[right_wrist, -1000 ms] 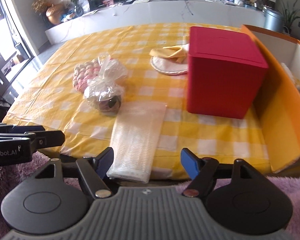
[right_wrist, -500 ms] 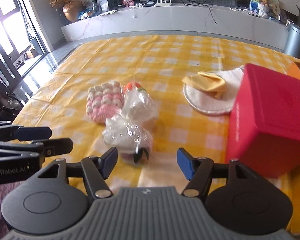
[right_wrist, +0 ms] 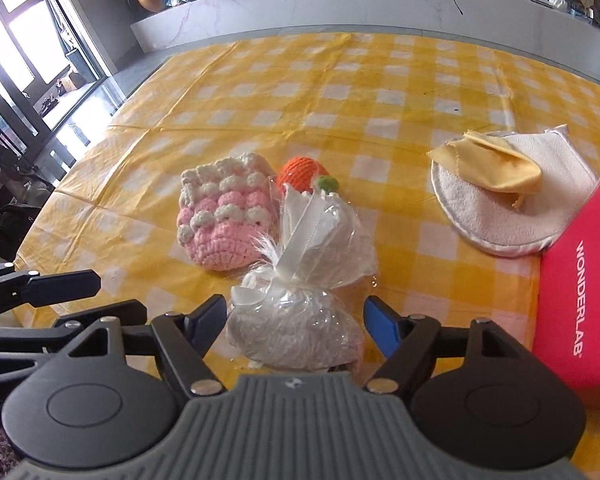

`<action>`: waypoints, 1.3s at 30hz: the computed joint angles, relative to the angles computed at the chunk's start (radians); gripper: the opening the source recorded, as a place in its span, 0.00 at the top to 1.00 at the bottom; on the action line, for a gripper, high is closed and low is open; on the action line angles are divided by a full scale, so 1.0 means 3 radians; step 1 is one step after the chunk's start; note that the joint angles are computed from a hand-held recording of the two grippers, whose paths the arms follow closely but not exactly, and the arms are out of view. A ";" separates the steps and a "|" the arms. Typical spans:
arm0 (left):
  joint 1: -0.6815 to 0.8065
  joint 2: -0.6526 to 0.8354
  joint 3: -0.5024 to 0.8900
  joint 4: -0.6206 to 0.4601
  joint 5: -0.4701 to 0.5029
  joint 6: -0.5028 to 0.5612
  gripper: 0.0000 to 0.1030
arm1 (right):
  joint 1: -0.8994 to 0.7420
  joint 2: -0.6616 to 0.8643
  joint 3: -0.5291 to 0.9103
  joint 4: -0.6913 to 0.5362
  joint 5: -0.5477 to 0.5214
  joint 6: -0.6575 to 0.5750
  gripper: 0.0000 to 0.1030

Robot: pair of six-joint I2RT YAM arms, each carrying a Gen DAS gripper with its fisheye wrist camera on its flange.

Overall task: Organize soft objects
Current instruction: 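Grasp the pink crocheted pouch with the left tool while the right tool grasps the clear plastic bag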

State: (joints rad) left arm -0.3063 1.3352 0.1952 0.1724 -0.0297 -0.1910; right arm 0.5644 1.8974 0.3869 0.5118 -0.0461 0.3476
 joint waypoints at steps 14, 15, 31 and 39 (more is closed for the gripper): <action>-0.0083 0.0928 0.0416 0.0555 -0.0266 -0.0464 0.18 | -0.0211 -0.0675 -0.0255 -0.0208 0.0093 -0.0355 0.60; -0.0092 0.1000 0.0451 0.0587 -0.0281 -0.0540 0.18 | -0.0248 -0.0659 -0.0239 -0.0234 0.0152 -0.0396 0.60; -0.0281 0.2010 0.0856 0.1093 -0.0464 -0.0944 0.14 | -0.0567 -0.0050 -0.0123 0.0118 -0.0073 -0.0507 0.58; -0.0438 0.2060 0.0819 0.1249 -0.0557 -0.0745 0.42 | -0.0588 0.0003 -0.0136 0.0199 -0.0108 -0.0528 0.57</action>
